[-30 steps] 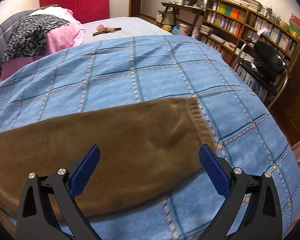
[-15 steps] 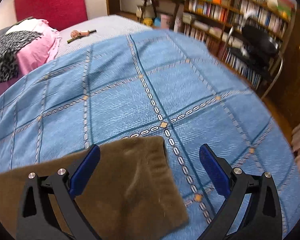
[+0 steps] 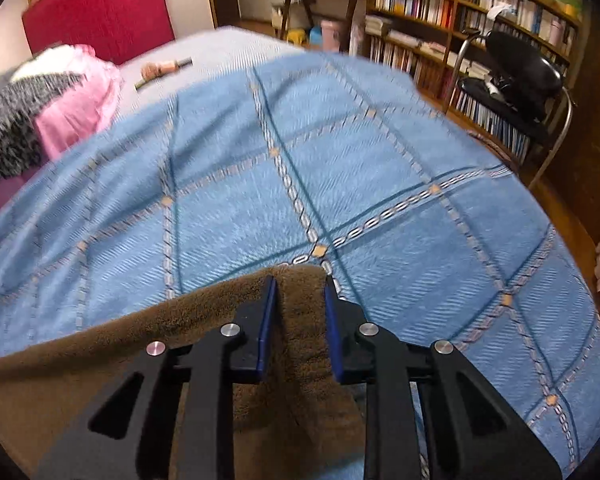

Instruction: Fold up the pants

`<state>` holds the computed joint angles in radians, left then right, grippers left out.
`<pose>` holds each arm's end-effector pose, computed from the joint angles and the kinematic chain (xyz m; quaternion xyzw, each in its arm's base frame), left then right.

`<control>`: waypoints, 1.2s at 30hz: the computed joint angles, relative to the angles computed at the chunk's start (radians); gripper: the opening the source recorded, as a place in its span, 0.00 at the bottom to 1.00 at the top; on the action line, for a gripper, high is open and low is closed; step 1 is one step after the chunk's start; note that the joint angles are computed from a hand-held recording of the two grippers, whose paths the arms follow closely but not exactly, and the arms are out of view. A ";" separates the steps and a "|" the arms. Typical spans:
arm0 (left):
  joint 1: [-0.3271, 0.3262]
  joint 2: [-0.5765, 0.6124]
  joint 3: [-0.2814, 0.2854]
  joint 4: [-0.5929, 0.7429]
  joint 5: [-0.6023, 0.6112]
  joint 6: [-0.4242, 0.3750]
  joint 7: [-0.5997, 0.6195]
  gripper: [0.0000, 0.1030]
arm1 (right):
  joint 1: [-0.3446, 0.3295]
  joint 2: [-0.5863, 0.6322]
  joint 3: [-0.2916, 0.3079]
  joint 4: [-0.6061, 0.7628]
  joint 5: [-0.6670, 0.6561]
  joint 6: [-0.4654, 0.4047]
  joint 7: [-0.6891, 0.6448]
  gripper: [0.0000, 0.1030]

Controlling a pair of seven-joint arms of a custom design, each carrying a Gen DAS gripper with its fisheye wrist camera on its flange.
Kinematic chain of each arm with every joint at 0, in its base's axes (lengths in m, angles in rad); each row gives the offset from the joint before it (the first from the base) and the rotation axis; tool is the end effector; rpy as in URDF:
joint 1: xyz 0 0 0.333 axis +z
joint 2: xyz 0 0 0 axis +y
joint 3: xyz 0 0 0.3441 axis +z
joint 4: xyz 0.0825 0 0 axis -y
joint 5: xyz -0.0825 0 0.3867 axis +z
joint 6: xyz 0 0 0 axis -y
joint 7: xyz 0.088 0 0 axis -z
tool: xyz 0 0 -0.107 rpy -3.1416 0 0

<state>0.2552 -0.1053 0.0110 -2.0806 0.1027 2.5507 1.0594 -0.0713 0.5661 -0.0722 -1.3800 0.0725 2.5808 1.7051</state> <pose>0.5462 0.1478 0.5656 -0.8707 0.4000 -0.1994 0.2051 0.7721 -0.0982 0.4810 -0.5627 0.7651 -0.2142 0.2281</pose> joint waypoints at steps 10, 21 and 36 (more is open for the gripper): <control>-0.004 -0.252 0.028 -0.198 -0.120 0.053 0.081 0.39 | -0.081 -0.354 0.059 -0.451 0.226 0.216 -0.176 0.22; 0.020 -0.695 0.057 -0.508 -0.179 0.030 0.139 0.32 | 0.027 -0.782 -0.084 -0.934 0.595 0.344 -0.526 0.22; 0.029 -1.007 0.144 -0.779 -0.334 -0.098 0.092 0.74 | 0.060 -1.121 -0.202 -1.353 0.466 0.425 -0.447 0.27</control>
